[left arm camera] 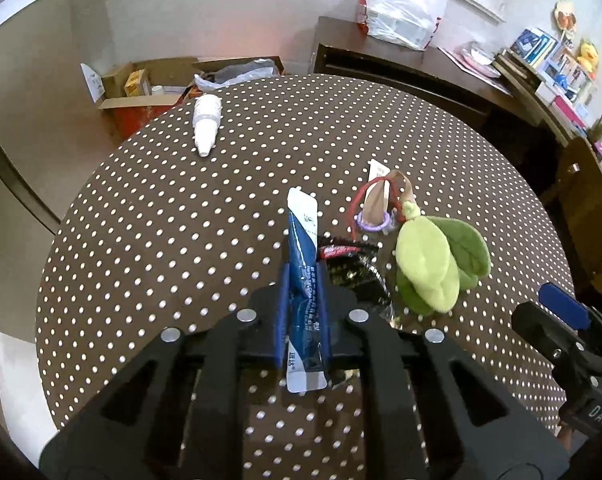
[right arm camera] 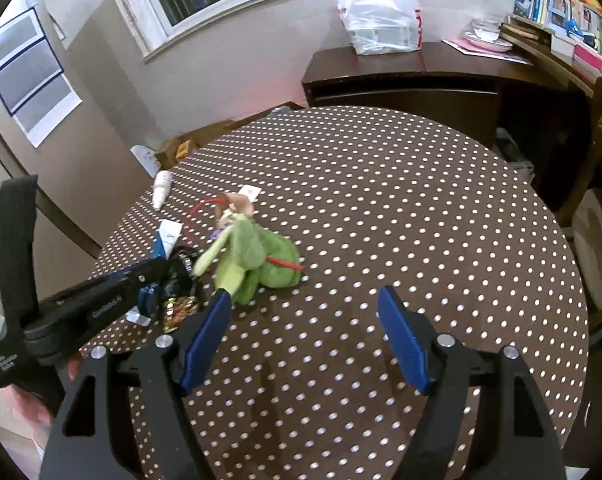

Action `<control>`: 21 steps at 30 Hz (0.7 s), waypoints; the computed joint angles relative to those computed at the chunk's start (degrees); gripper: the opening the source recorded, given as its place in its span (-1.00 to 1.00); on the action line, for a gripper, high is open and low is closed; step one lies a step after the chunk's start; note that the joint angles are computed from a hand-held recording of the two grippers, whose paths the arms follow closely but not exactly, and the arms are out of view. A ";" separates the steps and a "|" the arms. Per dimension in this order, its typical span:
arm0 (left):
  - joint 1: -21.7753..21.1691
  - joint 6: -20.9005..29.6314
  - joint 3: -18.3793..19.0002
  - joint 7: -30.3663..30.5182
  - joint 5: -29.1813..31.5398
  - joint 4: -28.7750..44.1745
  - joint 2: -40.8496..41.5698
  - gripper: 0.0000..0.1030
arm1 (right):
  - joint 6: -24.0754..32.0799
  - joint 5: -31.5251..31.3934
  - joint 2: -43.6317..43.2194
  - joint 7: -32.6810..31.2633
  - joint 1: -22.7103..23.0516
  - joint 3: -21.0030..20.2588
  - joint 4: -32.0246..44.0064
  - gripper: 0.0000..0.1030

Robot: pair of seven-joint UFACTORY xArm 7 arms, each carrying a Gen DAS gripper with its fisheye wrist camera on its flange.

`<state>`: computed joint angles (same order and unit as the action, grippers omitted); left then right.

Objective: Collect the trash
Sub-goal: 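Grasp the blue toothpaste tube with the left gripper while the right grasps the black wrapper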

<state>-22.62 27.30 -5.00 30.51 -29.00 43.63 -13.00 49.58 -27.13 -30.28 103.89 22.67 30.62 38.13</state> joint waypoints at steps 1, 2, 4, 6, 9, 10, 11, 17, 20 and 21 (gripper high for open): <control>0.08 -0.02 0.49 0.62 -0.56 -0.38 -0.60 -0.74 | 0.59 -0.06 0.67 -0.01 -0.07 0.39 0.79 0.44; 0.23 0.18 0.91 1.09 -0.85 -0.62 -1.07 -0.74 | 0.94 -0.20 1.36 0.07 -0.10 0.67 1.51 0.44; 0.45 1.55 2.31 3.09 -2.07 -1.11 -2.39 -0.74 | 0.77 -0.87 2.75 0.44 -0.10 1.01 2.71 0.44; 1.05 2.37 3.33 4.47 -2.85 -1.87 -3.81 -0.74 | 0.62 -1.96 4.48 0.57 -0.01 1.22 4.12 0.44; 1.93 2.81 4.74 6.64 -3.59 -3.34 -6.09 -0.74 | 0.03 -4.87 8.94 0.34 0.19 1.29 7.59 0.44; 2.44 2.72 4.96 6.90 -3.18 -3.67 -6.54 -0.74 | -0.66 -6.00 10.75 0.14 0.40 1.00 8.85 0.44; 2.94 2.59 5.16 7.09 -2.71 -3.92 -6.82 -0.74 | -0.93 -6.95 12.48 -0.01 0.74 0.59 10.09 0.44; 4.95 3.17 7.49 9.80 -2.88 -3.38 -6.12 -0.74 | -1.69 -10.35 23.11 -2.52 3.25 -3.37 17.22 0.44; 6.25 3.10 8.08 11.20 -3.17 -2.38 -4.68 -0.74 | -1.73 -10.39 26.94 -3.72 4.77 -5.86 19.52 0.44; 6.67 3.15 8.03 11.40 -3.25 -2.15 -4.34 -0.74 | -1.69 -10.20 27.98 -4.15 5.28 -6.72 20.15 0.44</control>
<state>-15.95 30.44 3.03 41.91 -32.26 41.48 -17.34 47.88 -37.34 -2.30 99.74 27.95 23.90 58.28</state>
